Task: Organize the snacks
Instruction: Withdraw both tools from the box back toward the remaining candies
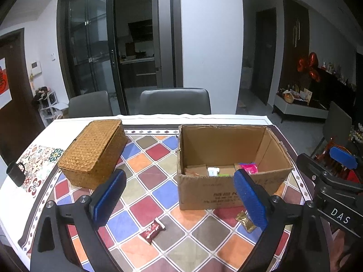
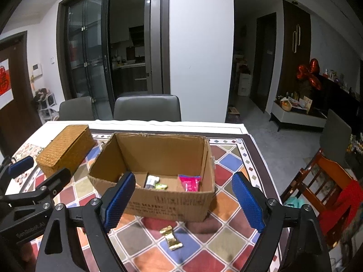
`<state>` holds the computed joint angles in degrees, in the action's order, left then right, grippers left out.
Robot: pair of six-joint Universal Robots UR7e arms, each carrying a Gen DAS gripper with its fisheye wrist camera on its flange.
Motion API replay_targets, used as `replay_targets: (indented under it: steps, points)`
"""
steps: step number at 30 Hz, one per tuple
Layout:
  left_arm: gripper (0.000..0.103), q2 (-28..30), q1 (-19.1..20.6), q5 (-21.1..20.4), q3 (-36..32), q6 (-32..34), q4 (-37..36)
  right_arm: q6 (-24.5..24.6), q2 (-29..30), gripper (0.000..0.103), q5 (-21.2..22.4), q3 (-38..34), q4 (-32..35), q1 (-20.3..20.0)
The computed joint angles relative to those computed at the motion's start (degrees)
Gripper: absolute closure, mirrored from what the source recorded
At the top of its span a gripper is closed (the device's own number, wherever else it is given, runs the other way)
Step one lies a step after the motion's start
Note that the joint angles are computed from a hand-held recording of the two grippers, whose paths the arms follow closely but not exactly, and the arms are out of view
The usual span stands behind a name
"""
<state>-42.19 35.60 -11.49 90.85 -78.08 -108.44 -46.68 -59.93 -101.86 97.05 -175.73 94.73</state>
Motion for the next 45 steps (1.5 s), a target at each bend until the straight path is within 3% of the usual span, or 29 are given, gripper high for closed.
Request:
replay_targets:
  steps: [13,27,45]
  points:
    - [0.006,-0.8,-2.9,-1.2,1.2,-13.3,12.1,-1.0,-4.5,0.015,2.2,5.5,-1.5,-1.3]
    - [0.006,-0.6,-5.1,-2.6,2.8,-20.5,17.5,-2.5,-8.4,0.015,3.3,11.1,-3.1,-2.6]
    - [0.006,0.1,-6.6,-6.3,8.5,-20.3,11.6,-4.6,-10.5,0.015,3.5,16.9,-5.6,-5.0]
